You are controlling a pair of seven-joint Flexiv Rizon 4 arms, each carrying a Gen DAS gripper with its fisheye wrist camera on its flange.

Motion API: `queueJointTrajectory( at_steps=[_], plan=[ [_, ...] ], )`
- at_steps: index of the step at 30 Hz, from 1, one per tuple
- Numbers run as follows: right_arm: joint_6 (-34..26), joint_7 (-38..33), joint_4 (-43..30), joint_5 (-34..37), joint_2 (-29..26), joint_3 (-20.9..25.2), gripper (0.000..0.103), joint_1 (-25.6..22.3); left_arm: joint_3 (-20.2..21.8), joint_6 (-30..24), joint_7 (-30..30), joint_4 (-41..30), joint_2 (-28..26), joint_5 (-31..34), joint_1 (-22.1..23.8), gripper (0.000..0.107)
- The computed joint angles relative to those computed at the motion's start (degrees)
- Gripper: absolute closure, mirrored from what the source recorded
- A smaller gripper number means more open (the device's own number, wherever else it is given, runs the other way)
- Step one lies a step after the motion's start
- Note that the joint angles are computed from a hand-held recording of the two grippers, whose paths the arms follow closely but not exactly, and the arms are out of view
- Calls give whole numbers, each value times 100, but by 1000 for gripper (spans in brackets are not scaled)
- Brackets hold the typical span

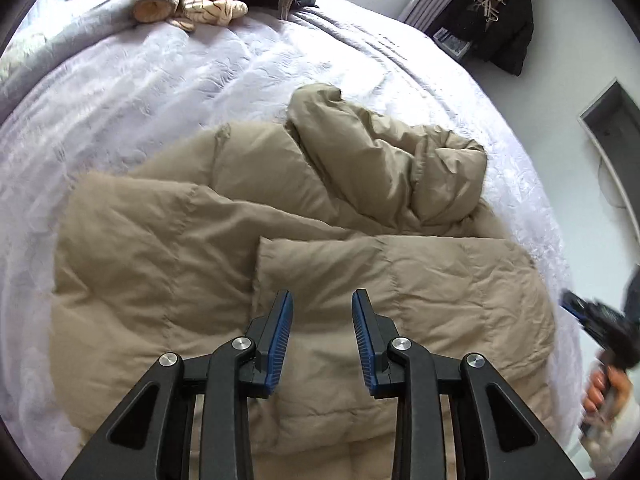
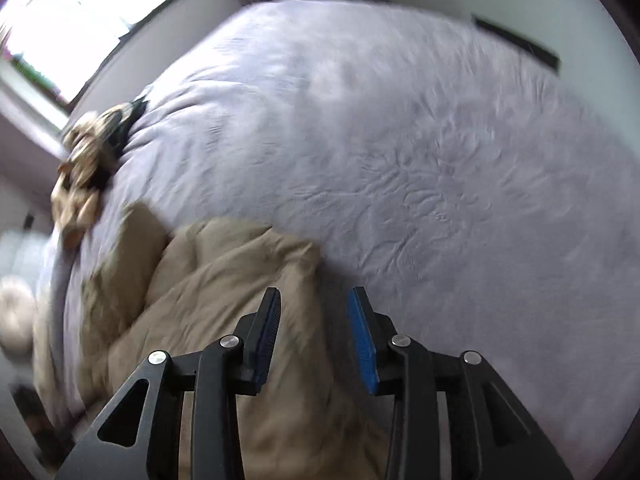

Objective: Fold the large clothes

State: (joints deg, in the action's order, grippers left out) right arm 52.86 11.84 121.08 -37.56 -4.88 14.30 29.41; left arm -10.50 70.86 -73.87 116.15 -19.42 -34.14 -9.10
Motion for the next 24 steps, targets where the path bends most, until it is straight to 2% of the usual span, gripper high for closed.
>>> queueJointTrajectory(
  at_steps=[1, 2, 4, 6, 8, 10, 12, 16, 17, 24],
  plan=[
    [-113, -172, -44, 20, 37, 70, 90, 60, 226, -99, -285, -119, -92, 358, -121, 74],
    [-175, -387, -95, 101, 40, 147, 93, 125, 342, -180, -473, -207, -180, 580, -174, 74],
    [-194, -793, -117, 440, 13, 291, 93, 249, 347, -192, -586, -255, -346, 732, -145, 74],
    [-440, -1029, -183, 690, -128, 354, 93, 383, 160, 29, -434, -155, -436, 628, -26, 74],
    [-395, -1047, -145, 871, -346, 325, 98, 458, 205, 110, -446, -173, -494, 839, -77, 74],
    [-75, -909, -8, 846, -476, 230, 98, 483, 254, 119, -476, -209, -536, 1039, -117, 74],
    [1, -858, 13, 752, -566, 153, 98, 525, 313, 29, -609, -278, -553, 1169, -146, 74],
    [-393, -994, -170, 938, -507, 186, 97, 604, 544, -317, -1074, -340, -311, 1474, -245, 74],
    [-457, -1013, -200, 949, -454, 198, 93, 621, 572, -349, -1135, -301, -222, 1553, -258, 74],
    [-819, -821, -424, 1034, -203, 330, 93, 762, 744, -582, -1303, 177, 513, 1993, -236, 74]
  ],
)
